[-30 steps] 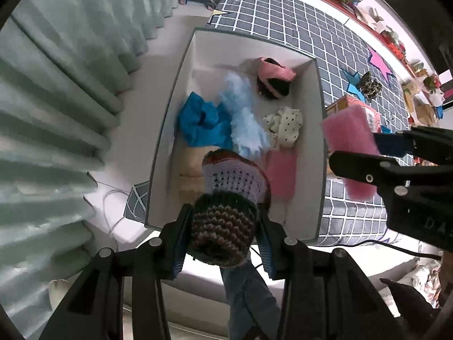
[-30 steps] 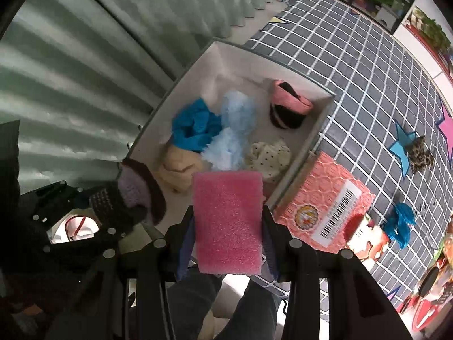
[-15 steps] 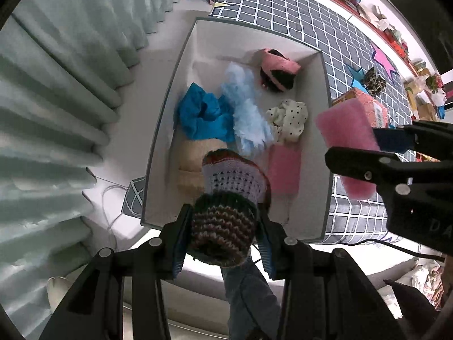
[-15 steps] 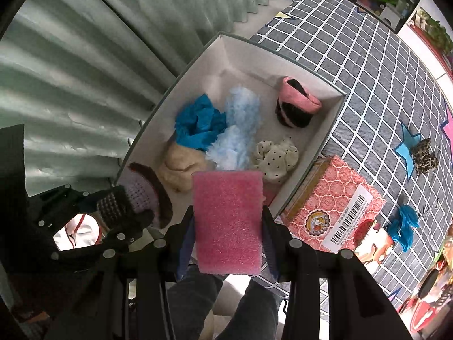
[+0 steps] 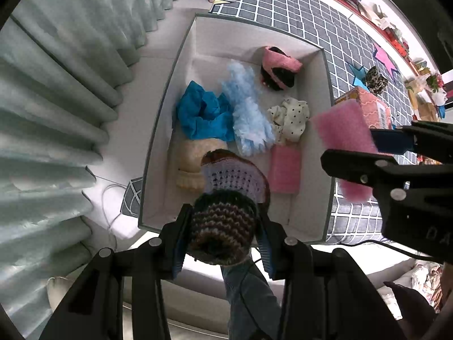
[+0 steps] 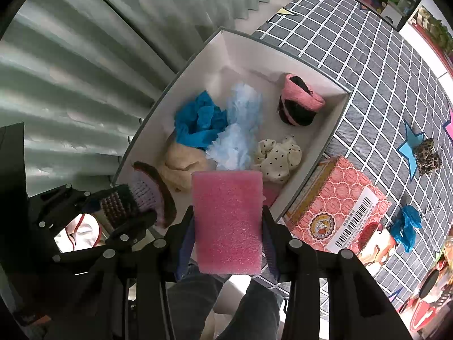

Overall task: Organize soft objects
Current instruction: 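Lower the knit sock and pink sponge into the box and open both grippers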

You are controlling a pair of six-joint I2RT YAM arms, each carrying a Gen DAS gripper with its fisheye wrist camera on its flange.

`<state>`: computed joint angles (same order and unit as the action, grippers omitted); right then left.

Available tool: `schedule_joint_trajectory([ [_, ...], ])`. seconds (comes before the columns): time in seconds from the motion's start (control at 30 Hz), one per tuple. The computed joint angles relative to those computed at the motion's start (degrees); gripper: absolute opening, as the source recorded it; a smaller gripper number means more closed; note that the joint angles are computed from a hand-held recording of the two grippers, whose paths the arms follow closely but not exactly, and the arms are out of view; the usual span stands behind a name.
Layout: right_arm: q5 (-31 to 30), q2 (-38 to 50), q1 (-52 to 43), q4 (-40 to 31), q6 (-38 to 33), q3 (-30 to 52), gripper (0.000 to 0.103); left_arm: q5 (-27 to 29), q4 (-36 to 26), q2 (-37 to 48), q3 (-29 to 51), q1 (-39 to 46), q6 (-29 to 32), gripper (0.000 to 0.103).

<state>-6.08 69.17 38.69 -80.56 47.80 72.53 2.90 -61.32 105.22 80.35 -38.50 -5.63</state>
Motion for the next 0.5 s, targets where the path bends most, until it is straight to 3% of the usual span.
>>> schedule_joint_trajectory([
  [0.5, -0.82, 0.11, -0.82, 0.74, -0.43, -0.76, 0.044, -0.23, -0.23, 0.92, 0.72, -0.40, -0.05, 0.046],
])
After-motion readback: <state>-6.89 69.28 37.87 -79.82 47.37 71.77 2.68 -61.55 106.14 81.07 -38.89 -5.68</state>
